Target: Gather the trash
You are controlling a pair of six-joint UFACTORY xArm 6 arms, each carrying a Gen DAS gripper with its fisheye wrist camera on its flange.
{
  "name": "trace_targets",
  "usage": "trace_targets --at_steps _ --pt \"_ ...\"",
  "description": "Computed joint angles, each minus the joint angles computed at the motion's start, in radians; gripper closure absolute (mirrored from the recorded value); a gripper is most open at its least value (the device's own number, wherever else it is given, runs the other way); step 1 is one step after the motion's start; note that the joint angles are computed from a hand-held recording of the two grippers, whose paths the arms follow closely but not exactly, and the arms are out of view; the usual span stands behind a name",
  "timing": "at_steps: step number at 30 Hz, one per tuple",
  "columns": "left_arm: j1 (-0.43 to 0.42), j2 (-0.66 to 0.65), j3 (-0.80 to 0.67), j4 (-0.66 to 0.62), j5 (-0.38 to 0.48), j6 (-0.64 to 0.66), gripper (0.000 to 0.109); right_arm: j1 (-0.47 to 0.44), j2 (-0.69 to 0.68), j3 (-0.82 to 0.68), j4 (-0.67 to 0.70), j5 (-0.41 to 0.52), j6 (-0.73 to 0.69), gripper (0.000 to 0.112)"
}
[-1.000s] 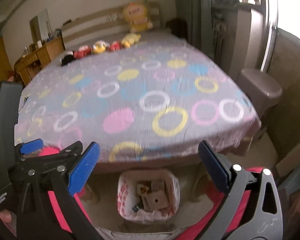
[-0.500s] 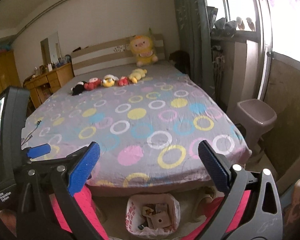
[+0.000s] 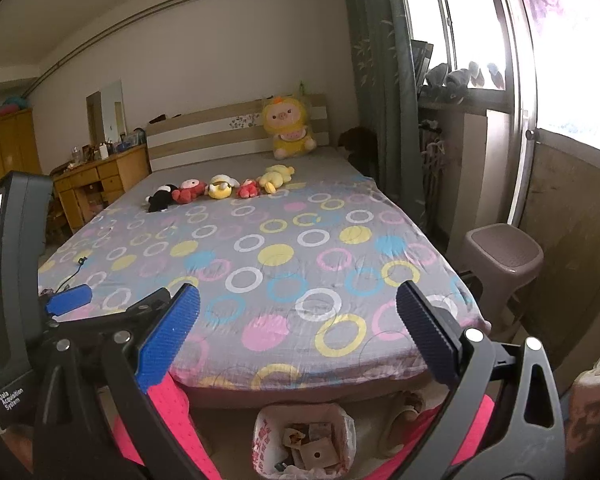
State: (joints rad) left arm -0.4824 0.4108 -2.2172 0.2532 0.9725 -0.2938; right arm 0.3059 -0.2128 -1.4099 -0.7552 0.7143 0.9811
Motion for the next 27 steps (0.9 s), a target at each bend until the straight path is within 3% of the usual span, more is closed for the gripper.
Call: trace_targets --at_steps 27 --pt "-0.002 -0.006 0.002 0.044 0.032 -0.032 0.014 -0.002 -0.013 0.017 0.005 0.002 -0.007 0.016"
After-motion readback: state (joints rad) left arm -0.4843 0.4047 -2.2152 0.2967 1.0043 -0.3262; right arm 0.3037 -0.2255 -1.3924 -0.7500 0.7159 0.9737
